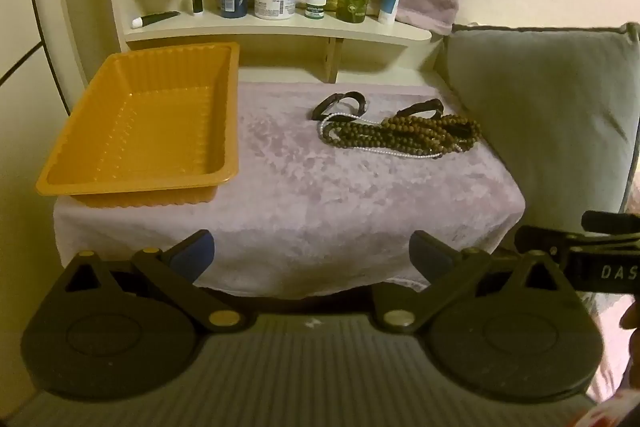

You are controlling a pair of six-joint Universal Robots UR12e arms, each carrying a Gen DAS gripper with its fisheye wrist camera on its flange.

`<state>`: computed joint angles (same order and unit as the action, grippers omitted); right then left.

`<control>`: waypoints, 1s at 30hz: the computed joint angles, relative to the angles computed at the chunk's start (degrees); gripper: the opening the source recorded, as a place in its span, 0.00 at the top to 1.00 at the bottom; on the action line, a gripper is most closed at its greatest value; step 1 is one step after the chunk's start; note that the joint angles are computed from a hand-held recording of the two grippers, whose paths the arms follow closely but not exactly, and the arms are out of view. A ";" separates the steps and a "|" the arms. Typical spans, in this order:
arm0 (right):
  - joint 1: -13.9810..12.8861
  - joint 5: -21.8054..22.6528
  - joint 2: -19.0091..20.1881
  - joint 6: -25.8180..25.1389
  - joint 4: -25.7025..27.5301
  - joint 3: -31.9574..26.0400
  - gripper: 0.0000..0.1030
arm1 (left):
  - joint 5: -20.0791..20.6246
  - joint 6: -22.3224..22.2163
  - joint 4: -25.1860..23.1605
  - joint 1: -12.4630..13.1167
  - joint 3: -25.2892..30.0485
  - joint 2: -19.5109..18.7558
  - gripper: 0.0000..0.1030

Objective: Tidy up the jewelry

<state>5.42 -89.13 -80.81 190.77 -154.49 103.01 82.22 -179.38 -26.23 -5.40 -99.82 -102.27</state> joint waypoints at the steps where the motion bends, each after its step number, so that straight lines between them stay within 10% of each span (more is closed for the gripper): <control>1: 0.00 -0.03 -0.01 0.01 0.10 -0.04 0.00 | -0.15 -0.15 -0.08 -0.01 0.04 -0.02 0.00; 30: -0.11 -0.03 0.17 0.00 0.23 -0.68 0.00 | -0.74 -0.28 0.08 0.20 0.20 -0.20 0.00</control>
